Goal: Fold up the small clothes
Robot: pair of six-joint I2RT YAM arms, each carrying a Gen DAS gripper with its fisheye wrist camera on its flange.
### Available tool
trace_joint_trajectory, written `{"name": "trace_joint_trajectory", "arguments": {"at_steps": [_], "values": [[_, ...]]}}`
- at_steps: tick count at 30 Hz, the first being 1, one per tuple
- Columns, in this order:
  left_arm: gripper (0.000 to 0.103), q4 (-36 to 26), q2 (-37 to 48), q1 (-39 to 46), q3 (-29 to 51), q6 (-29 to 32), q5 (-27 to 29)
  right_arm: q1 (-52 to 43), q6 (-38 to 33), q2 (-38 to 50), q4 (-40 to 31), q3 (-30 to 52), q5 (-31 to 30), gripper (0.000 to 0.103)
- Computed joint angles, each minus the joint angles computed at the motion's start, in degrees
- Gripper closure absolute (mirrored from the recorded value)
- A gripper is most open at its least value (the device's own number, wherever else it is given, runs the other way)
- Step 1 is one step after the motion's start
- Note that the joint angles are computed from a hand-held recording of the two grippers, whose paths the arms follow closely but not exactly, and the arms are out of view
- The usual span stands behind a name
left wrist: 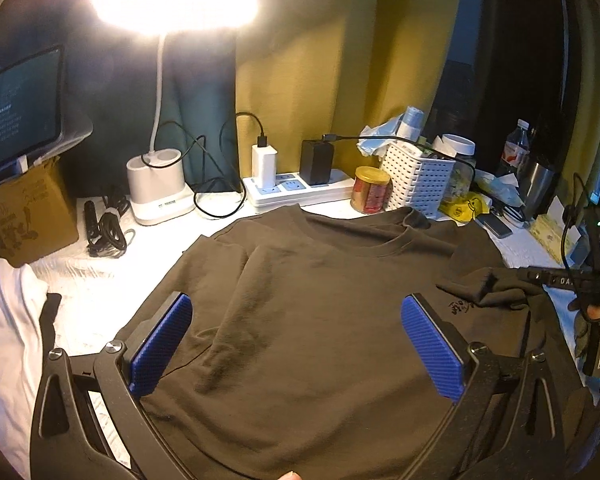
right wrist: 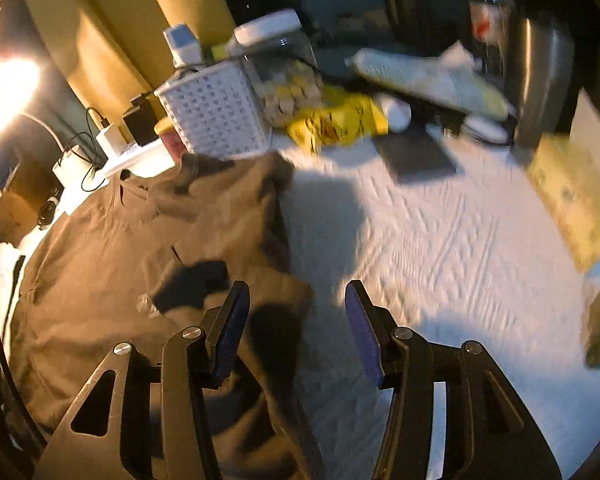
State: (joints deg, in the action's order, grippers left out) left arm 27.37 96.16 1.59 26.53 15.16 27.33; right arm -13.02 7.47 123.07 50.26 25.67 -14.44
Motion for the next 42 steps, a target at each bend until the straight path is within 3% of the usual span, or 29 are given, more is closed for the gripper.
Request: {"name": "trace_joint_trajectory", "arguments": {"at_steps": [2,4,15,22,26,27,30,37,42], "values": [[0.001,-0.47,-1.27,-0.4,-0.44,-0.14,-0.79,-0.87,-0.36,1.84,1.79,0.24,-3.63,0.055],[0.001,-0.82,-2.36,-0.66,-0.98,-0.12,-1.49,-0.35,-0.91,2.33,3.56,-0.2,-4.63,0.097],[0.001,-1.85,-8.45,0.44,-5.13,1.16,-0.7,7.36,-6.61,-7.27,16.69,-13.22,-3.4,0.097],[0.001,-2.39,-9.52,2.2,-7.15,3.61,1.33,20.27,-8.0,2.99,17.71,-11.17,4.25,0.097],[0.001,-2.76,-8.98,3.09,-7.15,4.52,1.9,23.18,-6.07,7.15,17.66,-10.51,6.22,0.095],[0.001,-2.77,-8.82,3.19,-7.11,4.58,1.91,23.35,-5.89,7.11,18.33,-11.15,6.4,0.091],[0.001,-2.76,-8.16,3.3,-6.59,4.59,1.87,21.94,-5.75,5.12,18.43,-13.31,5.0,0.059],[0.001,-2.41,-6.32,2.43,-4.95,4.1,1.29,14.65,-5.51,1.2,24.02,-17.97,3.51,0.058],[0.001,-2.15,-4.37,1.52,-3.68,3.71,0.47,15.3,-6.97,2.74,17.79,-13.63,3.3,0.058]]}}
